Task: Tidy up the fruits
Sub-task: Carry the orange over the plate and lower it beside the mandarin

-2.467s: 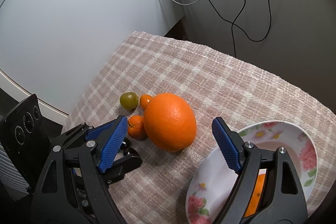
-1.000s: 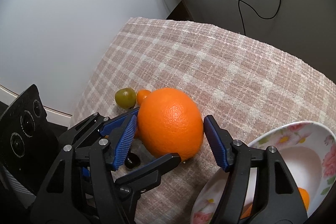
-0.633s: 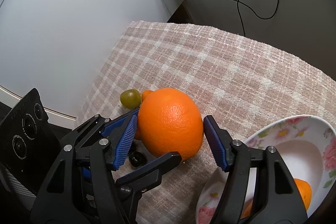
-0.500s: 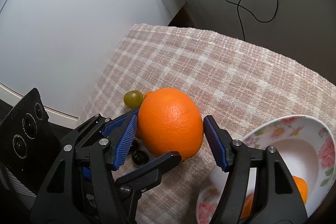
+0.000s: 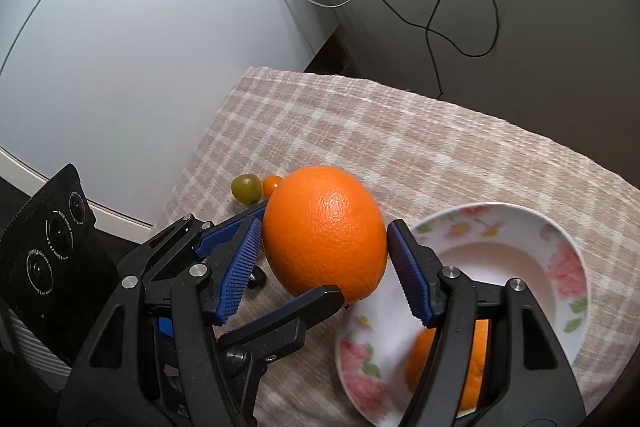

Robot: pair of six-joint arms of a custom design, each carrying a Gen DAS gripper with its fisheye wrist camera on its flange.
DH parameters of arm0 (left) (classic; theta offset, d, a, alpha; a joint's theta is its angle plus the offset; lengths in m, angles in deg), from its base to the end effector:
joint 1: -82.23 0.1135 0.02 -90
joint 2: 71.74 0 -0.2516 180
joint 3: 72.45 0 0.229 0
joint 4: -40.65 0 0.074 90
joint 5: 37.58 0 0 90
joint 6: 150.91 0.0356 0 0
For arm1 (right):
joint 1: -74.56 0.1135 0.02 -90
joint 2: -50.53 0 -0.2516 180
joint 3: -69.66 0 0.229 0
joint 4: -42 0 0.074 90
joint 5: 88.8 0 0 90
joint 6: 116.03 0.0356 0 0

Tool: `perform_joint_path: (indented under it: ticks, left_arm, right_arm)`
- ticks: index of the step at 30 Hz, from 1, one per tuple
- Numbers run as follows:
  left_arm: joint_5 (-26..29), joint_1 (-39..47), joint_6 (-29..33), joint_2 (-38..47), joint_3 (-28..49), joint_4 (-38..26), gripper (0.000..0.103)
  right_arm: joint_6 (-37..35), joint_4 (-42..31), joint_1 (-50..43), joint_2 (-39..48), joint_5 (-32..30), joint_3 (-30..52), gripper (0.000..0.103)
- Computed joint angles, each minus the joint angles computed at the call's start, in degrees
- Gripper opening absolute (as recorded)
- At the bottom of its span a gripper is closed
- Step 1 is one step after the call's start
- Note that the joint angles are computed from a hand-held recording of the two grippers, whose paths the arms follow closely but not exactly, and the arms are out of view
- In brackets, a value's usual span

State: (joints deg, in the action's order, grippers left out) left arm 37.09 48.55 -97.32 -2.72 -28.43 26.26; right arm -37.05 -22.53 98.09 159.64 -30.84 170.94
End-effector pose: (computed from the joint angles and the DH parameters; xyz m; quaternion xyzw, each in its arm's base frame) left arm 0.1893 -0.1148 0.1829 -0.0783 0.8944 -0.1445 0.4161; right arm 0.3233 0.1614 0.2208 -0.3225 0.8944 0.2871 0.1168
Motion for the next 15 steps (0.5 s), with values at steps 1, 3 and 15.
perform_joint_path:
  ticks: [1,3,15]
  left_arm:
    - [-0.18,-0.45,-0.09,1.04,0.71,0.28,0.067]
    - [-0.37,-1.2,-0.26,2.99,2.02,0.83,0.068]
    - [0.14,-3.6,-1.46,15.17,10.99,3.79,0.068]
  right_arm:
    - [-0.5,-0.32,-0.61,-0.2,-0.07,-0.05,0.068]
    - [-1.55,-1.02,-1.99,-0.36,-0.22,0.02,0.068]
    - [-5.79,-3.13,-9.61,0.37,-0.3,1.23,0.068]
